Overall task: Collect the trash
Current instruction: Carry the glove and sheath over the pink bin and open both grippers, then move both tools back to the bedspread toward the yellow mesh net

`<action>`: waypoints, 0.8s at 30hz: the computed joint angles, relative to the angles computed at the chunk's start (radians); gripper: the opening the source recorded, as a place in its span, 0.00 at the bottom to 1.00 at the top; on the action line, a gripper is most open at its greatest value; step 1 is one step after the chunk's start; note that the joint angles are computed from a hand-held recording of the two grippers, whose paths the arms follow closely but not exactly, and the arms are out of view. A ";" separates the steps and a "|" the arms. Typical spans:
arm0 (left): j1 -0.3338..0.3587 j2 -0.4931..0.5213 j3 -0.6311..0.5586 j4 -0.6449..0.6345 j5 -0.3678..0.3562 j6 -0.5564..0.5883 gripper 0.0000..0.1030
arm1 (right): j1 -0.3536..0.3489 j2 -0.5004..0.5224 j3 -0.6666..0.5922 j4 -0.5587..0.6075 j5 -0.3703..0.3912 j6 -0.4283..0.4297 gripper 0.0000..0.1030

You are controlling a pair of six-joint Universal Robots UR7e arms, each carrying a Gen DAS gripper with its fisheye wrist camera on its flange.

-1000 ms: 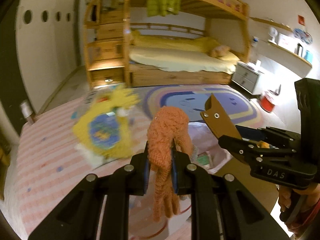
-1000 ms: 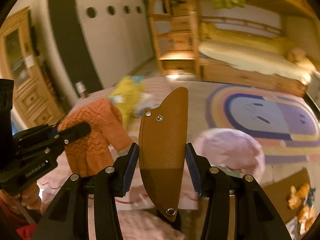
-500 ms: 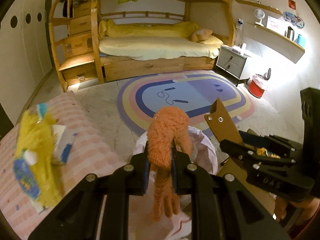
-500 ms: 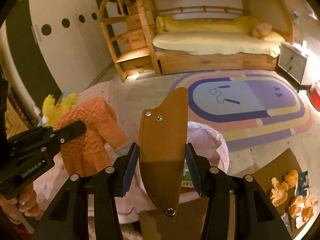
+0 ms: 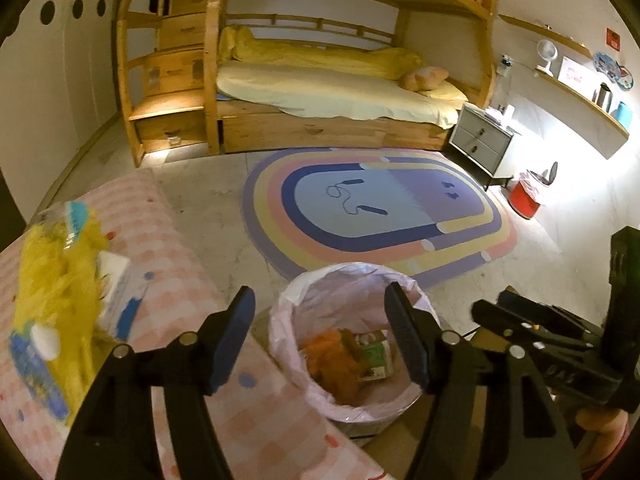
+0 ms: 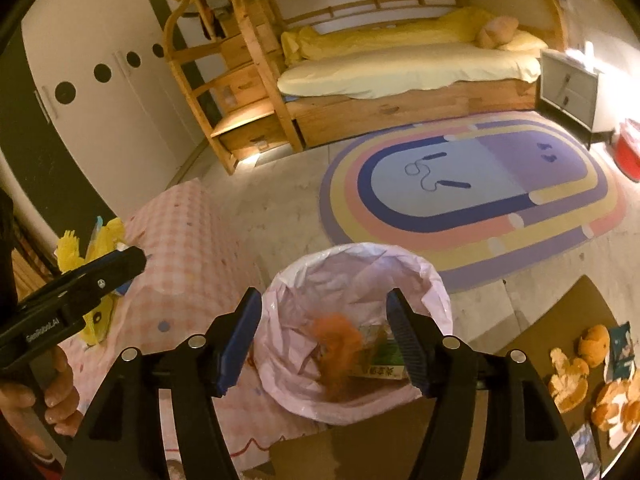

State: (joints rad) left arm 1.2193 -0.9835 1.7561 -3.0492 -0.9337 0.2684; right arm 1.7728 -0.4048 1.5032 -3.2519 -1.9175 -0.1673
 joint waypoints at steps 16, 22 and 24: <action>-0.080 -0.257 0.288 -0.148 0.090 0.041 0.63 | 0.130 -0.053 0.098 -0.043 0.017 -0.035 0.64; -0.075 -0.364 0.365 -0.160 0.152 0.034 0.64 | 0.186 -0.024 0.063 0.015 0.030 -0.068 0.63; -0.066 -0.402 0.386 -0.152 0.181 0.016 0.64 | 0.202 -0.009 0.044 0.044 0.040 -0.082 0.63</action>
State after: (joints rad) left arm 1.1530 -1.3857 2.1420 -3.2012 -0.7524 0.2845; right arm 1.9750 -0.4137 1.5471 -3.2083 -1.8774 -0.2494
